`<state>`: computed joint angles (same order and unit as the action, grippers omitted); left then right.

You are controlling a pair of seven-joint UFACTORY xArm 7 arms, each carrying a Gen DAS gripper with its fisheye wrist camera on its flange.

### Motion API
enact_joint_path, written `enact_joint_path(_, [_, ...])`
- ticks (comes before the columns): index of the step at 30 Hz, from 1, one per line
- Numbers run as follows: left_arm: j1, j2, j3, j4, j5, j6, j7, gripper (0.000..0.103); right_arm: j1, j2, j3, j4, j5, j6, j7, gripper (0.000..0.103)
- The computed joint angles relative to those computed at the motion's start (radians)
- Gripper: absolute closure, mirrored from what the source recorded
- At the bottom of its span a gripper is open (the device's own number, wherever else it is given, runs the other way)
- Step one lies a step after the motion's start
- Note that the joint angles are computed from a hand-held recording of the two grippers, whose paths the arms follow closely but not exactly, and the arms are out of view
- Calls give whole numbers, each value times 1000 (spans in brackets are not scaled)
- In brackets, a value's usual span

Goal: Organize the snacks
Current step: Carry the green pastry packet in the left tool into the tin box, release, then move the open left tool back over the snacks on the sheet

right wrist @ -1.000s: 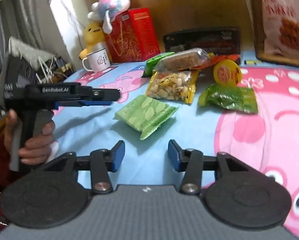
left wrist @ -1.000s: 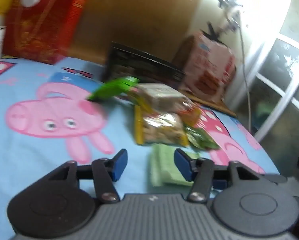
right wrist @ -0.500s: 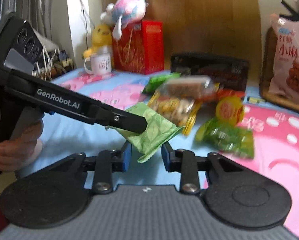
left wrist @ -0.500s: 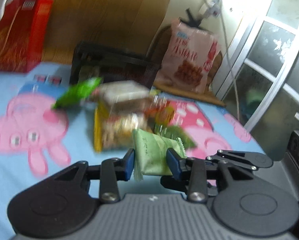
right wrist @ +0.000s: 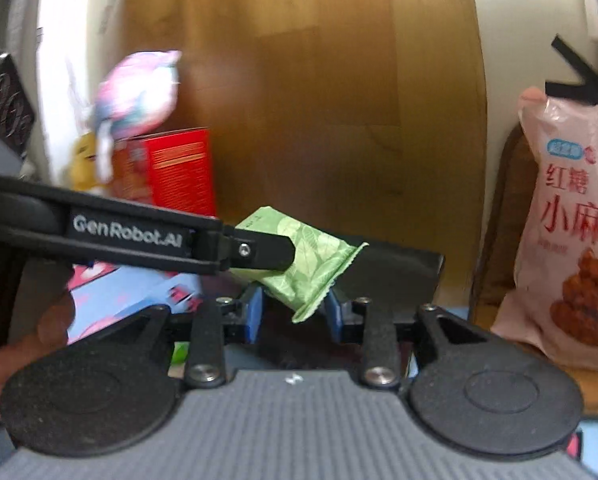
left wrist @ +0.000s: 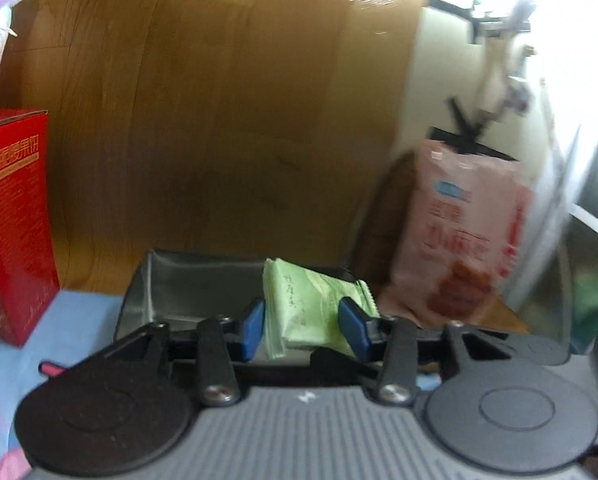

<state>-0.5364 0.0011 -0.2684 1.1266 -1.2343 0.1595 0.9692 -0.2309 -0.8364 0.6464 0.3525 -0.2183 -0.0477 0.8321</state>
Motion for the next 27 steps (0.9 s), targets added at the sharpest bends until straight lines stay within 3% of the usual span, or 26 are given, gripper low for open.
enact_joint_path(1, [2, 11, 3, 5, 25, 0, -24, 59, -22, -2, 11, 1, 5, 8, 12, 57])
enact_joint_path(3, [18, -13, 13, -22, -31, 50, 14, 59, 11, -32, -18, -39, 22, 2, 36, 57])
enact_joint_path(5, [24, -69, 30, -88, -142, 91, 141, 59, 106, -97, -83, -124, 54, -17, 62, 57])
enact_joint_path(6, [23, -102, 43, -123, -191, 121, 196, 59, 128, -169, -73, -179, 75, -33, 99, 57])
enact_joint_path(8, [19, -157, 57, -190, -218, 162, 260, 59, 245, -231, -153, -227, 95, 42, 110, 55])
enact_joint_path(10, [8, -178, 56, -229, -191, 177, 260, 59, 316, -307, -170, -276, 124, 90, 174, 55])
enact_joint_path(12, [-12, -193, 45, -270, -185, 152, 280, 58, 359, -344, -177, -302, 124, 129, 216, 56])
enact_joint_path(13, [-47, -207, 52, -291, -242, 101, 338, 58, 392, -335, -197, -302, 123, 161, 225, 56])
enact_joint_path(15, [-40, -235, 33, -314, -232, 90, 328, 59, 455, -282, -232, -290, 153, 184, 246, 65])
enact_joint_path(19, [-55, -366, 72, -425, -171, 173, 259, 61, 527, -358, -131, -290, 105, 216, 359, 65])
enact_joint_path(23, [-103, -508, 67, -570, -146, 97, 235, 61, 565, -417, 44, -223, 26, 356, 456, 69])
enact_joint_path(25, [-133, -607, 85, -663, -157, 69, 235, 60, 613, -425, 67, -215, 8, 371, 489, 67])
enact_joint_path(27, [-122, -685, 72, -734, -77, 62, 142, 60, 644, -390, 66, -211, 2, 350, 523, 67])
